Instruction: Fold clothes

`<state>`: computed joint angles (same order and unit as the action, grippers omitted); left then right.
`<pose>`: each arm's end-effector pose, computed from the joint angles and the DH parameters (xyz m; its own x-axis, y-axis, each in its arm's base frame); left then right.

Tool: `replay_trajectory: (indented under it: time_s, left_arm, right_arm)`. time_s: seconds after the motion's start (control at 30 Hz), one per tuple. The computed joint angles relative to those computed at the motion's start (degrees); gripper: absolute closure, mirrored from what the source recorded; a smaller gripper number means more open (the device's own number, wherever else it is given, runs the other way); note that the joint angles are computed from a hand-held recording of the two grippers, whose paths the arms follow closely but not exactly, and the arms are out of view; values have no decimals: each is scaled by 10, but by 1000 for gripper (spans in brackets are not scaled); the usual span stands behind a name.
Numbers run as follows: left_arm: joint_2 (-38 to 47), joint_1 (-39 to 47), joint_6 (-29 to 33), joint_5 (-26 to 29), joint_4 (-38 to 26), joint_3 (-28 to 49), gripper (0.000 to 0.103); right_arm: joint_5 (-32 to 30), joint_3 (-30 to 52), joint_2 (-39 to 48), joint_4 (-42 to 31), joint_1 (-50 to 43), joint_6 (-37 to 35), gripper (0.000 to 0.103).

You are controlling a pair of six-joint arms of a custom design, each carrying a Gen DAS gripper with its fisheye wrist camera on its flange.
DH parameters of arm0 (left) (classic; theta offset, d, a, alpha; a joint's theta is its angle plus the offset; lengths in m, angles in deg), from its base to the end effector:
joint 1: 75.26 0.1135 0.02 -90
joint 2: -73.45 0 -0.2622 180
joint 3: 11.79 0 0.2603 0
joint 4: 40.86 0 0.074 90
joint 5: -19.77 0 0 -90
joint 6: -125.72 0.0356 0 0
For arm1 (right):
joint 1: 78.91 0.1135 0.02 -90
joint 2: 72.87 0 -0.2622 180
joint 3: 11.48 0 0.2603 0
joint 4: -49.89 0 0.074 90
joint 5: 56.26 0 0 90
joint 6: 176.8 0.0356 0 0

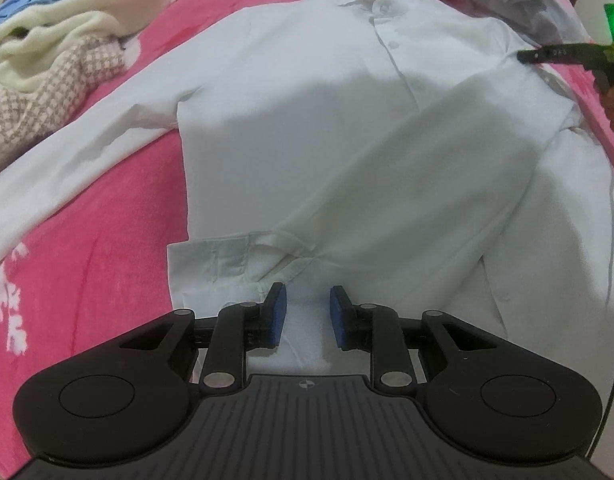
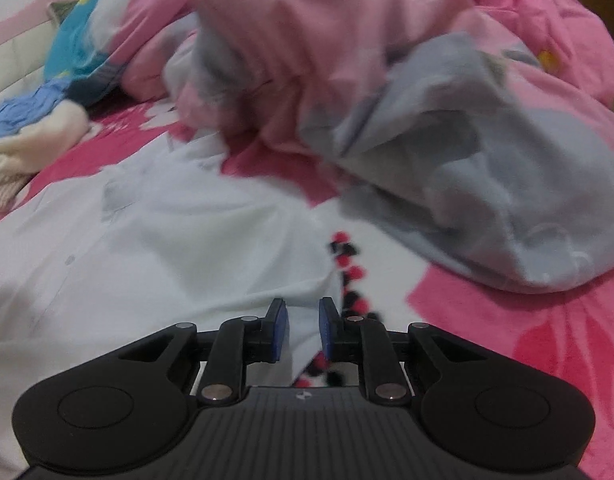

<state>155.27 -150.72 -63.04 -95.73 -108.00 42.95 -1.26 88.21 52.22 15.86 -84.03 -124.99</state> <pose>0.0667 -0.1962 0.1487 -0.8332 -0.3407 -0.4355 -0.3817 0.9242 0.0073 0.4583 -0.0206 0.1276 -0.5396 -0.4601 -0.7051 -0.7011 0.7092 0.0737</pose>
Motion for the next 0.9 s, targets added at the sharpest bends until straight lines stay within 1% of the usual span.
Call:
replay_trajectory:
  time_s: [0.07, 0.17, 0.23, 0.33, 0.4, 0.47, 0.57, 0.63, 0.73, 0.77, 0.83, 0.9]
  left_arm:
    - [-2, 1, 0, -1, 1, -3, 79]
    - [1, 5, 6, -2, 5, -3, 78]
    - [3, 4, 3, -2, 3, -1, 78]
    - [10, 6, -8, -1, -3, 7, 78]
    - [15, 4, -26, 0, -12, 16, 76]
    - [16, -4, -52, -3, -17, 18, 72]
    - [18, -29, -114, -18, -22, 14, 72]
    - [18, -46, -167, -28, -33, 15, 72]
    - [2, -67, -242, -40, -57, 15, 72]
    - [-8, -77, -271, -44, -71, 14, 72]
    - [-23, -112, -352, -52, -116, 18, 72]
    - [-47, -152, -437, -47, -161, 12, 72]
  right_arm:
    - [5, 12, 4, -2, -7, 12, 84]
    - [-19, 22, -11, -38, -24, 2, 83]
    - [-45, 30, -27, -84, -36, -29, 83]
    - [-92, 58, -40, -206, -49, -115, 83]
    - [-100, 53, -52, -250, -48, -160, 83]
    - [-95, 33, -70, -264, -44, -172, 83]
    - [-97, 4, -105, -284, -38, -166, 83]
    - [-97, -30, -145, -290, -33, -170, 83]
    - [-102, -81, -204, -325, -8, -177, 83]
    - [-103, -101, -225, -335, 6, -182, 83]
    - [-106, -147, -269, -345, 41, -188, 83]
    - [-112, -197, -311, -351, 87, -185, 83]
